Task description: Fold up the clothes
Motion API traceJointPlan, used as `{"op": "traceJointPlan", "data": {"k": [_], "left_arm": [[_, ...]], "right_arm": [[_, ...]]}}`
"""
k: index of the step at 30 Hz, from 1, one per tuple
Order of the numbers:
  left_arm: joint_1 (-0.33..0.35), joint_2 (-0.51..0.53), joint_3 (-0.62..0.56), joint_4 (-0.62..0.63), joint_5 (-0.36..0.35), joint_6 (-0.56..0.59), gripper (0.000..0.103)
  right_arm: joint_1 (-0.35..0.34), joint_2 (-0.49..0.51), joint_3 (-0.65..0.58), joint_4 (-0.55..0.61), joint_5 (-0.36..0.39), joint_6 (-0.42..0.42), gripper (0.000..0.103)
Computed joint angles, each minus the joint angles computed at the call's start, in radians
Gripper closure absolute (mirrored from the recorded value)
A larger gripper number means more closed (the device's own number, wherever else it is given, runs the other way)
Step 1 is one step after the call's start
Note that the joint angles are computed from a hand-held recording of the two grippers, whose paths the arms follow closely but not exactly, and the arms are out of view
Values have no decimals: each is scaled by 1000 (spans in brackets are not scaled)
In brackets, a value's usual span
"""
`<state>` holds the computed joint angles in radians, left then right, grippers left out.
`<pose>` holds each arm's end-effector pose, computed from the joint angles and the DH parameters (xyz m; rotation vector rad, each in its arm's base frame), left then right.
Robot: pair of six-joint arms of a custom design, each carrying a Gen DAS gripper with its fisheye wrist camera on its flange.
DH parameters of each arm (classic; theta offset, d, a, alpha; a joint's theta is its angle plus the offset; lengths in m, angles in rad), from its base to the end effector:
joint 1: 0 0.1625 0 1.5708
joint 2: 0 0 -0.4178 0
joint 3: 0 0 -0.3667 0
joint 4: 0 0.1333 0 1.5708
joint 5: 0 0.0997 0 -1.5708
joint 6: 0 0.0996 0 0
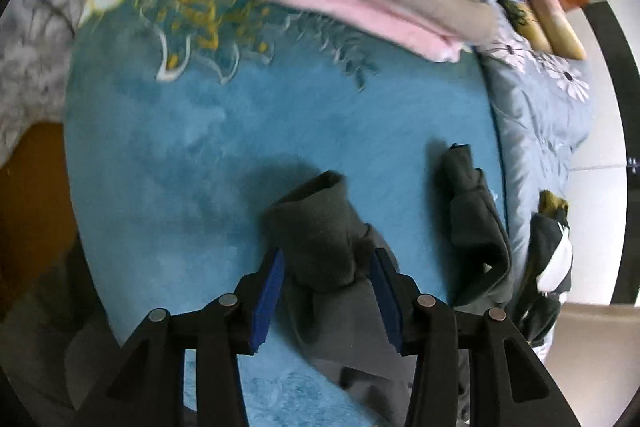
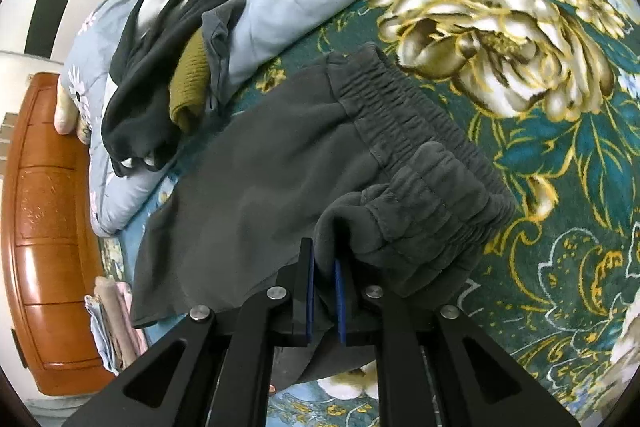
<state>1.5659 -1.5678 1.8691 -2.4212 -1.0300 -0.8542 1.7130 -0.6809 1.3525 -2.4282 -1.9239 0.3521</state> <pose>0.1822 -0.4819 0.4507 -1.3059 2.3758 -1.0041 0.2009 -0.7056 0.1239 -0.3421 -2.8000 0.3779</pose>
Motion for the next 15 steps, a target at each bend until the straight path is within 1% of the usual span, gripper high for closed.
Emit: {"op": "traceJointPlan", "data": {"k": [2,3,4,5,6,7,8,9,10,11,13,15], "left_arm": [[3,22,-23,22,-12,2,54],[2,32,-35,35,-13,4,57],[0,40,-48,51,-9,5,57],[-1,46,-57,63,-6,8,57],[-1,48,-60,65,-2,9,61],[0,49,-60,67,6,7,66],[0,49,-60,68,14,6,78],[1,50,-60,70,22,4,87],[0,45,-53,65,26,0,89],[-3,33,-35,51,26,-9,91],[-14,11,2,12,36,-19,92],[-22,-5,23,-2,43,-26,92]], "right_arm": [[10,-3,-14,30,-12,-22,92],[16,-11,-17,51,-18,-39,89],[22,-19,-21,73,-27,-57,84],[32,-31,-23,98,-44,-74,81],[42,-43,-26,123,-61,-91,77],[54,-53,-29,145,-80,-110,77],[73,-62,-34,156,-103,-137,76],[91,-70,-40,168,-126,-163,76],[110,-75,-47,176,-145,-196,76],[129,-69,-52,166,-146,-249,76],[161,-36,-69,145,-104,-377,76],[173,31,-113,176,1,-480,74]]}}
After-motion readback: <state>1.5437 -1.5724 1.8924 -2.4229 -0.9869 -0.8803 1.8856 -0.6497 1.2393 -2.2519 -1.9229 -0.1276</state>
